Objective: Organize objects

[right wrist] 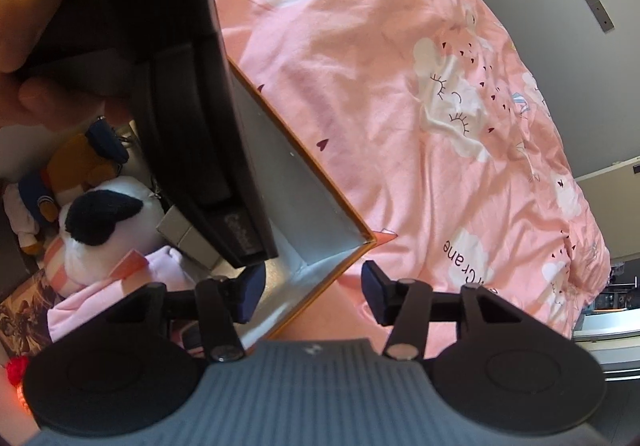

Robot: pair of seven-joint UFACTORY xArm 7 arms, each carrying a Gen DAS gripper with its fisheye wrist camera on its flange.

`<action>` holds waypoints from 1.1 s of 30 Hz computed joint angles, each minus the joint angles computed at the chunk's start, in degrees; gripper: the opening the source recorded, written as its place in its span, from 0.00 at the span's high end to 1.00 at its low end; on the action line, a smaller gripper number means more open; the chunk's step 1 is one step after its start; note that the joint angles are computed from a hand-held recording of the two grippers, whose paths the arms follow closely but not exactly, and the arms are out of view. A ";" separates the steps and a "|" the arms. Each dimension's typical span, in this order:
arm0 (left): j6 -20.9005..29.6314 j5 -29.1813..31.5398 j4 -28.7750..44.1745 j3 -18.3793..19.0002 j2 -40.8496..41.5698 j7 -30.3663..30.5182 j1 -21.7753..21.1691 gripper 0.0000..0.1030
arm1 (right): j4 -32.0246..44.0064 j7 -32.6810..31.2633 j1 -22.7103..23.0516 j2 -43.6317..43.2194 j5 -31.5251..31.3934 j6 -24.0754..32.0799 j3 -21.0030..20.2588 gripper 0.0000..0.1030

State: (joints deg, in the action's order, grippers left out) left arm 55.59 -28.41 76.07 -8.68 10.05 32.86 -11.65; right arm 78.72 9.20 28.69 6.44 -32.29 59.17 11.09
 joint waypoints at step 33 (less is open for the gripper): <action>4.26 -13.53 -0.80 -0.03 1.39 -7.49 2.12 0.84 | -1.72 -0.30 0.08 -0.68 0.85 1.86 0.42 0.45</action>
